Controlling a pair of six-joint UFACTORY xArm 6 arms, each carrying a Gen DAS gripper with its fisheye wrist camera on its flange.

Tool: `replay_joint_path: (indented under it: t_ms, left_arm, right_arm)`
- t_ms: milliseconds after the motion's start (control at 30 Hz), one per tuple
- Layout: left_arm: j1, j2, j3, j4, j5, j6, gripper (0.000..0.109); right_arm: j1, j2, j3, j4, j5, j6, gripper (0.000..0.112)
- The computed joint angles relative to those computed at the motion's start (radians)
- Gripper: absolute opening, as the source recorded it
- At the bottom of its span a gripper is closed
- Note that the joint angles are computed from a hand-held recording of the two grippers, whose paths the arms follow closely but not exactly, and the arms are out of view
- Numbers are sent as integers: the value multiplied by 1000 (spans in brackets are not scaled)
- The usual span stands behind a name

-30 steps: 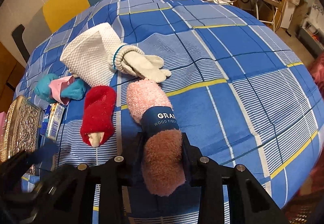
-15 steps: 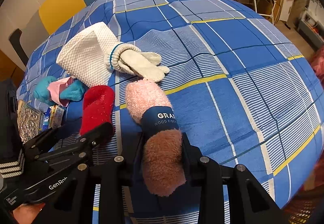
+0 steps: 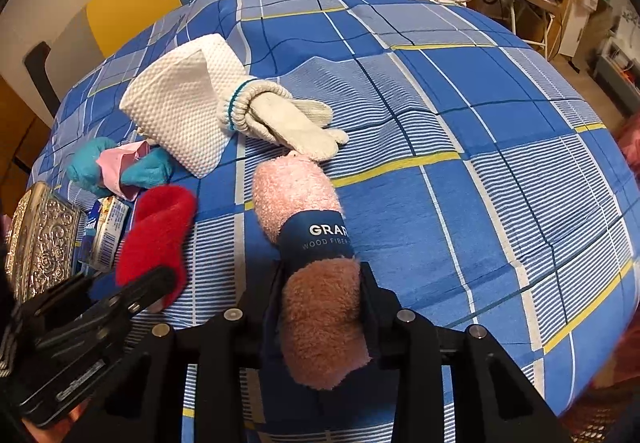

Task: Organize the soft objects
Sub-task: 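Grasp the red sock with the left tool while the right tool holds the pink roll, then carry the red sock into the gold tray and open the left tool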

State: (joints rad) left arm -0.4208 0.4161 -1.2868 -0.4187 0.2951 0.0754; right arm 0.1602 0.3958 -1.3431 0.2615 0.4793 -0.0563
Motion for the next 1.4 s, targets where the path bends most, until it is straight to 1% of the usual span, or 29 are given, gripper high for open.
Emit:
replay_joint_path:
  t_ms: [133,167,233,300,333,400,500,633,733,800,867,967,1033,1133,1233,1333,1400]
  left_arm:
    - [-7,-79,105,-149,-50,105,29]
    - [-13,-115,150,-185,-69,141,29]
    - [-23,-166,215,-200,-100,161,29]
    - [-32,-219,273,-262,-119,221,29]
    - [-40,-261,315,-321,-133,275,29]
    - [-48,-327,374,-427,-146,374,29]
    - [-46,-422,450,-534,-148,466,29]
    - [-13,-553,550,-593,-159,512,29]
    - [17,-635,609,-601,-169,513,29]
    - [46,-687,642,-612,-168,511,29]
    - [85,-744,681,-592,-169,488,29]
    - [141,-806,721,-552,-165,456,29]
    - [183,-839,740,-545,-163,453,29]
    - [288,-875,753,-540,-142,448,29]
    - [381,-865,747,-507,-126,435,29]
    - [489,-792,709,-402,-98,371,29]
    - [543,-747,681,-393,-69,380,29]
  right_arm:
    - [3,-5,12,-9,-17,2,36]
    - [4,-7,16,-9,-21,1,36]
    - [4,-12,24,-2,-29,-3,36]
    - [4,-18,35,10,-36,-7,35]
    - [4,-19,35,18,-38,-11,35]
    - [4,-26,45,40,-46,-22,35]
    - [9,-38,56,79,-43,-53,35]
    - [25,-48,69,127,-43,-101,35]
    - [39,-52,76,163,-37,-140,35]
    - [49,-53,84,129,-49,-129,35]
    - [54,-55,93,98,-69,-120,35]
    - [56,-55,98,98,-78,-120,35]
    - [56,-54,99,116,-83,-129,35]
    - [57,-51,99,126,-86,-132,35]
    - [59,-57,111,118,-99,-129,35]
    - [66,-61,124,90,-123,-116,35]
    - [69,-65,133,75,-139,-103,35]
